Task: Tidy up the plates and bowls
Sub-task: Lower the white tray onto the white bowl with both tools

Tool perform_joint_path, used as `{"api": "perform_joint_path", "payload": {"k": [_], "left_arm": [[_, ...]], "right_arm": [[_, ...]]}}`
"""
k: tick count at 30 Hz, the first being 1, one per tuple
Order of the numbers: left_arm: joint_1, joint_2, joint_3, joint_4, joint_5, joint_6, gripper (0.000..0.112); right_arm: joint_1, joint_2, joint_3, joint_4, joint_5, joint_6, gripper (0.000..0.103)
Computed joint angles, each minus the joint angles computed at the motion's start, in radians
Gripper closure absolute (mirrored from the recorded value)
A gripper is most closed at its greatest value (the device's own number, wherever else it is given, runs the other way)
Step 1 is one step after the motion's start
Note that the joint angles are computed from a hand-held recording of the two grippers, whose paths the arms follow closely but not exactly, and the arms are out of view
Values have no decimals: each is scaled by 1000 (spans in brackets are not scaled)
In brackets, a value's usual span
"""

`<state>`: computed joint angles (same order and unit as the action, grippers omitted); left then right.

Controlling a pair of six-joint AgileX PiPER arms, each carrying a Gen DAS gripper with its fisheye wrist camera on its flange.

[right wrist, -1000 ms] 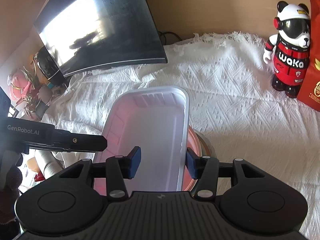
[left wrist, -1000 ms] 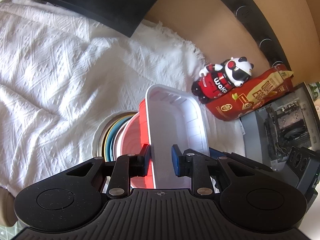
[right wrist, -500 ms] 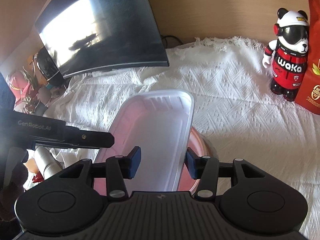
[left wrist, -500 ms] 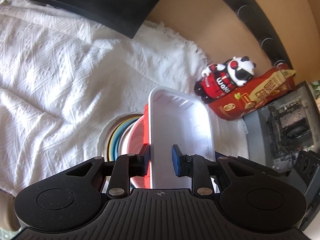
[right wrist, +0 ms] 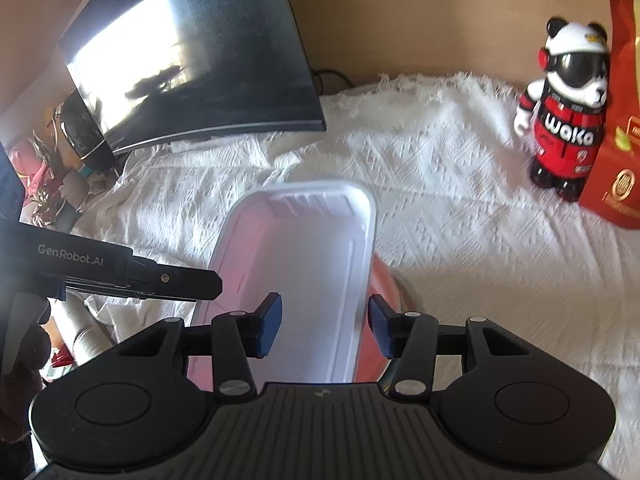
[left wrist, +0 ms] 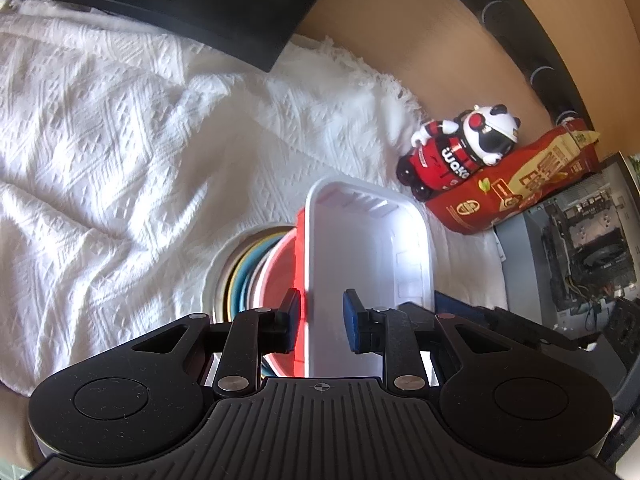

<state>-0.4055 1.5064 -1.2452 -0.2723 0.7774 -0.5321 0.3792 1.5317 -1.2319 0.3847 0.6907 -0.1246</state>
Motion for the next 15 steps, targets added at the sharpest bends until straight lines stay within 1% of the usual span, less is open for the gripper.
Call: {"api": "perform_joint_path", "payload": {"k": [2,7,15], "left_arm": [[8,8,0,7,-4,-3,87],[42,45,-5,-12,-11,14,87],[70,110,-35,-62,-22,68,87]], "right_arm": [[7,4,-6,-38,-13,25,54],[2,52,-26,-62,-16,47,55],[-7,138,-78,-27,5,11,55]]}}
